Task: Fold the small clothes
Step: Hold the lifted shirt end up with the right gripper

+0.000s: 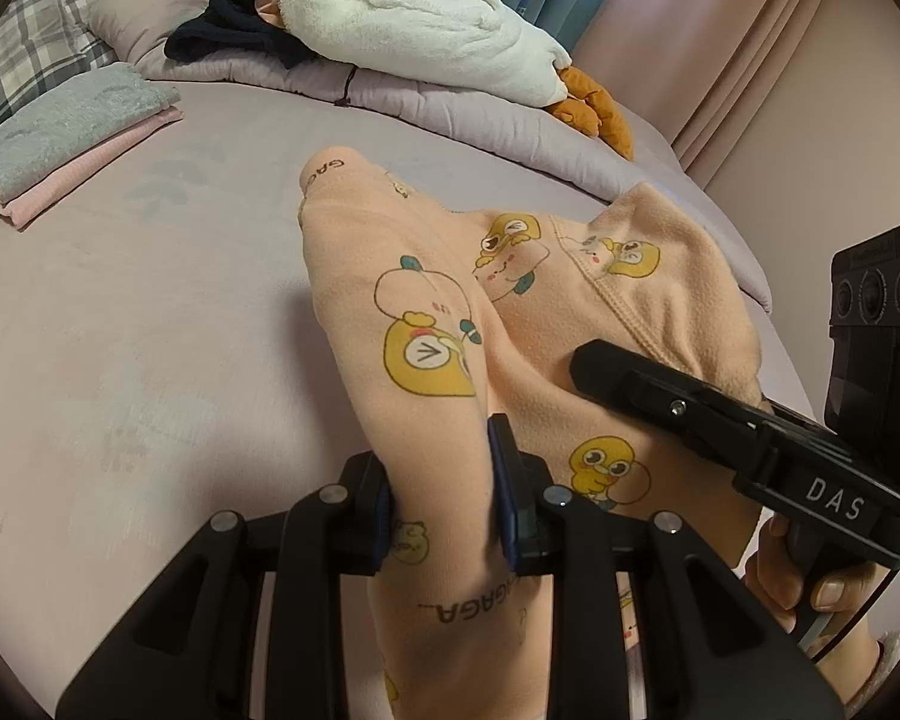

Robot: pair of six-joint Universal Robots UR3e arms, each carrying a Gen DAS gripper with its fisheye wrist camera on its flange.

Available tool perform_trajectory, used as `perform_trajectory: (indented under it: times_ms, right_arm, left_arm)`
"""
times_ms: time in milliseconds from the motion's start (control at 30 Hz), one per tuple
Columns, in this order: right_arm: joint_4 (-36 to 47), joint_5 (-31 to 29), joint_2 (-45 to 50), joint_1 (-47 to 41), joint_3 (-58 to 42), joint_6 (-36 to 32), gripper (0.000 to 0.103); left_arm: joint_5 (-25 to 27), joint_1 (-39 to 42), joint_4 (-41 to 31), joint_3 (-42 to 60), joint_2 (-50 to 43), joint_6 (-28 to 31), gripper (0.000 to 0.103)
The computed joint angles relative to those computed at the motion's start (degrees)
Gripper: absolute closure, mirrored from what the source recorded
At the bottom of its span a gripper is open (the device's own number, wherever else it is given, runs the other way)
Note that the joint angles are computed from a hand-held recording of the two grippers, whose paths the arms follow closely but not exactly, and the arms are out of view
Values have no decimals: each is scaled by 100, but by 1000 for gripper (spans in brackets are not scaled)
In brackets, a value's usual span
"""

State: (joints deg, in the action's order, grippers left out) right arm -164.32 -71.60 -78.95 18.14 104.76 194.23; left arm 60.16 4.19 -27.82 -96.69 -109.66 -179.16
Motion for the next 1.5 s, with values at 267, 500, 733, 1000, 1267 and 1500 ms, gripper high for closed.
perform_trajectory:
  times_ms: [267,500,733,1000,1267,1500]
  right_arm:
    - [-108,30,131,-83,-16,46,80]
    - [-132,-2,254,-91,-107,88,80]
    - [-111,-57,379,-50,-248,122,80]
    - [-173,-119,342,-10,-177,185,80]
    - [-253,-180,474,-15,-251,239,80]
    - [-247,-180,539,-37,-310,265,80]
  left_arm:
    - [82,-99,-98,439,-364,-40,76]
    - [124,-133,-192,792,-648,-32,76]
    - [74,-116,-243,1003,-829,-88,76]
    - [82,-130,-292,1243,-1013,-143,76]
    - [89,-135,-313,1314,-1065,-128,76]
    - [119,-174,-418,1581,-1247,-149,76]
